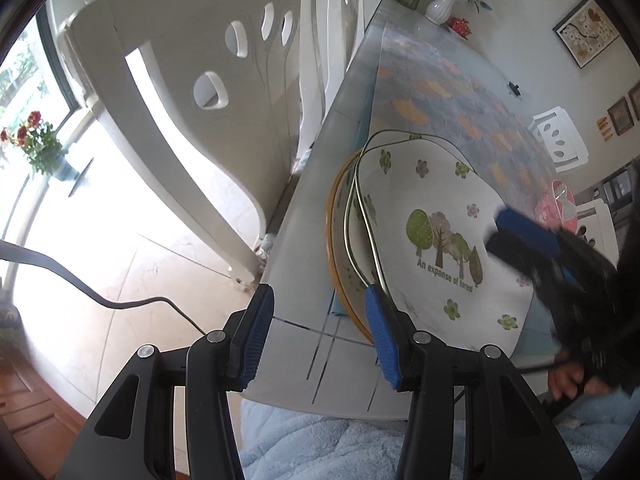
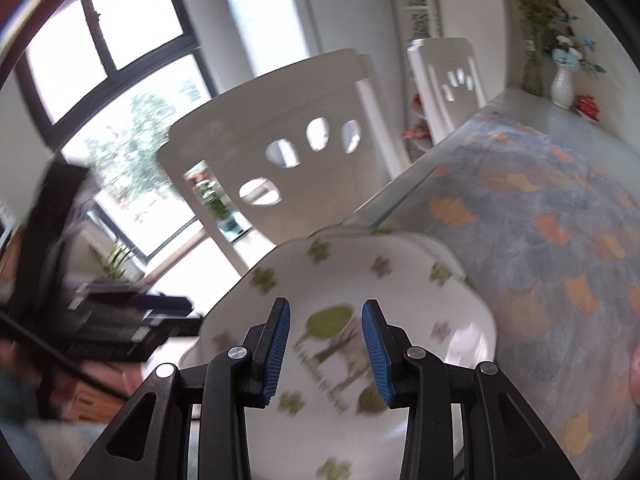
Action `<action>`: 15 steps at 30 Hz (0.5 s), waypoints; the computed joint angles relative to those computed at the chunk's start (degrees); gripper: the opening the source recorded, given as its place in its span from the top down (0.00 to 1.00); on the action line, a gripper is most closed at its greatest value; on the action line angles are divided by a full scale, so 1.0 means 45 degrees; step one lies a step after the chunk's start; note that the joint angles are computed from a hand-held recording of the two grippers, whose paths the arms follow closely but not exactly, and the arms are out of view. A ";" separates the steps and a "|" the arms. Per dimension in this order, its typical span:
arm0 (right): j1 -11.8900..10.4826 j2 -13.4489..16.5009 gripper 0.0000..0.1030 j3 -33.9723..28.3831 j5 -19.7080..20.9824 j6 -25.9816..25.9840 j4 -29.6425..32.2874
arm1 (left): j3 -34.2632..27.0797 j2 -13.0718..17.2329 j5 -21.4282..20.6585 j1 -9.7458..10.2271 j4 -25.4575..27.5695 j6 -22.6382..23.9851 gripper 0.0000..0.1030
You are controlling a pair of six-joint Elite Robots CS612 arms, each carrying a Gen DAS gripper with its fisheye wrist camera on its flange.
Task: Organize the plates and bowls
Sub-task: 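Open both grippers and release the plate on top of the stack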
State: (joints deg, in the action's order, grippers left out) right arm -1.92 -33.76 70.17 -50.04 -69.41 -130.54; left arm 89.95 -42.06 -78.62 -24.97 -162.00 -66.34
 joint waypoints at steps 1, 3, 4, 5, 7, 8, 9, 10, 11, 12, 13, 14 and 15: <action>-0.0087 -0.0125 0.65 0.0141 0.0023 -0.0585 0.0298 | 0.0002 0.0005 -0.0099 0.0017 -0.0024 0.0013 0.56; -0.0235 -0.0361 0.65 0.0459 0.0028 -0.1443 0.0460 | -0.0076 0.0069 -0.0261 0.0043 -0.0119 0.0159 0.56; -0.0273 -0.0425 0.65 0.0566 0.0003 -0.1632 0.0377 | -0.0134 0.0096 -0.0295 0.0044 -0.0087 0.0230 0.56; -0.0334 -0.0515 0.65 0.0714 -0.0044 -0.1934 0.0290 | -0.0212 0.0130 -0.0325 0.0043 0.0016 0.0295 0.56; -0.0403 -0.0612 0.65 0.0892 -0.0391 -0.2255 0.0173 | -0.0338 0.0195 -0.0415 0.0047 0.0233 0.0287 0.56; -0.0408 -0.0630 0.65 0.0932 -0.0569 -0.2212 0.0119 | -0.0283 0.0223 -0.0454 0.0047 -0.0076 0.0204 0.56; -0.0426 -0.0633 0.65 0.0915 -0.0667 -0.2264 0.0277 | -0.0252 0.0236 -0.0509 0.0058 -0.0214 0.0103 0.56; -0.0452 -0.0642 0.65 0.0842 -0.0656 -0.2477 0.0728 | -0.0215 0.0256 -0.0547 0.0063 -0.0383 -0.0049 0.56; -0.0460 -0.0679 0.65 0.0885 -0.0695 -0.2621 0.0828 | -0.0181 0.0271 -0.0573 0.0075 -0.0520 -0.0162 0.56; -0.0466 -0.0764 0.65 0.1013 -0.0703 -0.2853 0.0803 | -0.0134 0.0284 -0.0587 0.0080 -0.0675 -0.0336 0.56; -0.0470 -0.0860 0.65 0.1183 -0.0711 -0.3025 0.0604 | -0.0094 0.0292 -0.0587 0.0082 -0.0799 -0.0490 0.56; -0.0473 -0.0915 0.65 0.1267 -0.0711 -0.3128 0.0474 | -0.0102 0.0305 -0.0576 0.0079 -0.0834 -0.0568 0.56; -0.0474 -0.0984 0.65 0.1345 -0.0666 -0.3286 0.0381 | -0.0118 0.0322 -0.0591 0.0078 -0.0860 -0.0633 0.56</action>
